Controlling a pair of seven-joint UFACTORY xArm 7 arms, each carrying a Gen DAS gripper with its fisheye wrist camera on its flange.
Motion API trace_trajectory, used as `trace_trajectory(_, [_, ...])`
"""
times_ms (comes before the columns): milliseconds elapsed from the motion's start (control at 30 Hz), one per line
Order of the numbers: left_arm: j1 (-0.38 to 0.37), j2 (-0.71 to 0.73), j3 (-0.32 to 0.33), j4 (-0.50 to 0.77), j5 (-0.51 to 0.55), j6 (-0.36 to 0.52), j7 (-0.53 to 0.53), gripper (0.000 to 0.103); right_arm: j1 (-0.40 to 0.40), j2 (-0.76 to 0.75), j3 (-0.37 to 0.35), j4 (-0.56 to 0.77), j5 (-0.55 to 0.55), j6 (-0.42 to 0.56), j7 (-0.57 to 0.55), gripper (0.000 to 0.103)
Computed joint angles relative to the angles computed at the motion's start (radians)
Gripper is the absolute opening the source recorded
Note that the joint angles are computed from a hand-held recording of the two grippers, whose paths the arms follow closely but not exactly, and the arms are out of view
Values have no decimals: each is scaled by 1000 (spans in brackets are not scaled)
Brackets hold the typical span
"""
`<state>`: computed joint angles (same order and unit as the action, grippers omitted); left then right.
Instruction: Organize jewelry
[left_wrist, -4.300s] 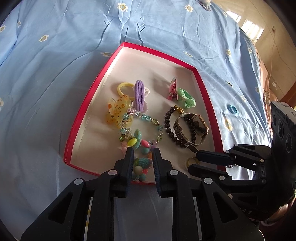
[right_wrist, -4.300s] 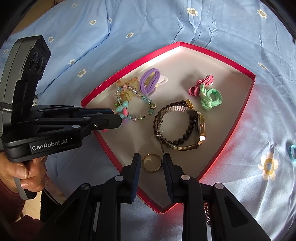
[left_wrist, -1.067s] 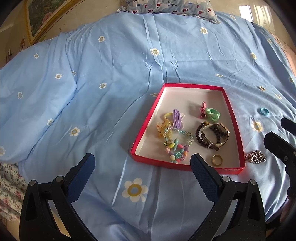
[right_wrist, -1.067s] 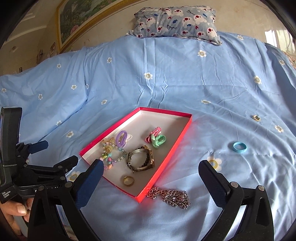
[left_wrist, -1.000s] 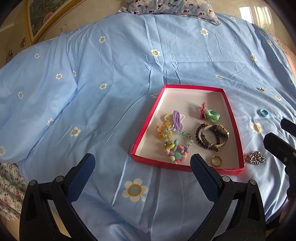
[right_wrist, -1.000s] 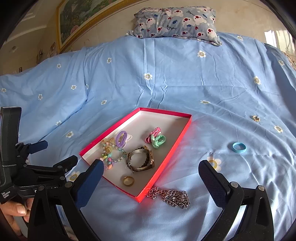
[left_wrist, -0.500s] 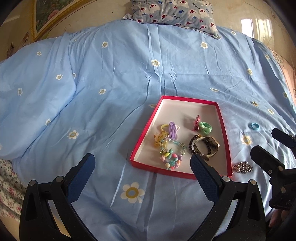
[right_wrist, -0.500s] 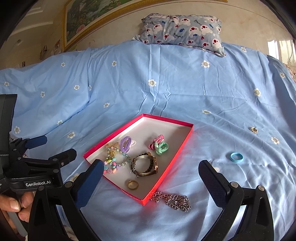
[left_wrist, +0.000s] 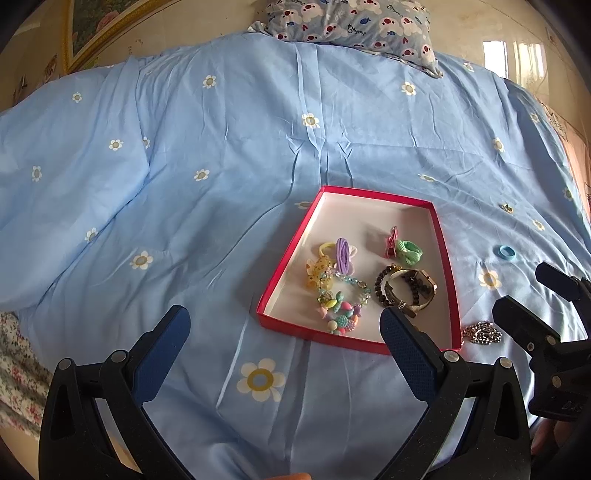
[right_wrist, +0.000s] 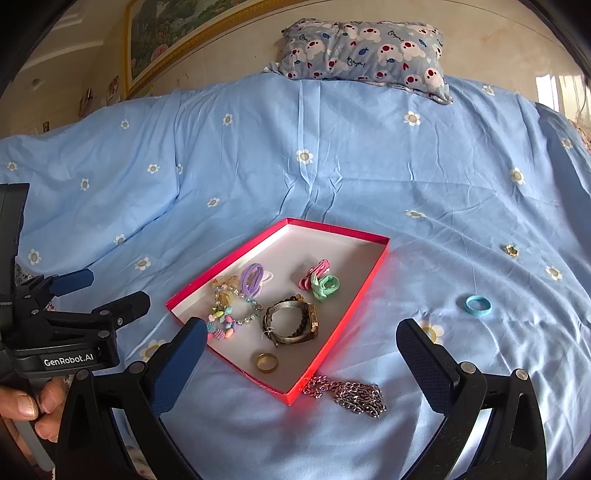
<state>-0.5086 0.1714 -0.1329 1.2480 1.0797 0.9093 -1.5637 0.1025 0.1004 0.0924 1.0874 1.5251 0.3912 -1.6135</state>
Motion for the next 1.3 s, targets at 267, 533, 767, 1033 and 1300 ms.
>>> trace_trajectory(267, [0,0,0,-1,-2,-3,-2,103,-1,6,3,-1,-23,0,22,103])
trace_trajectory(533, [1,-1,1,-5,1,-8,-7,103,-1,7,5,-1,-26,-2,26,103])
trace_trajectory(767, [0,-1,0,-8,1,-6,-11,103,2,5,7,-5,-28,-6,28,103])
trace_trajectory(1033, [0,-3,-2,-16,-1,-11,-20,103,2,6,8,-6,-36,-3,37,103])
trace_trajectory(1300, [1,-3,-2,-18,-1,-14,-21,103,2,6,8,-6,-37,-4,38,103])
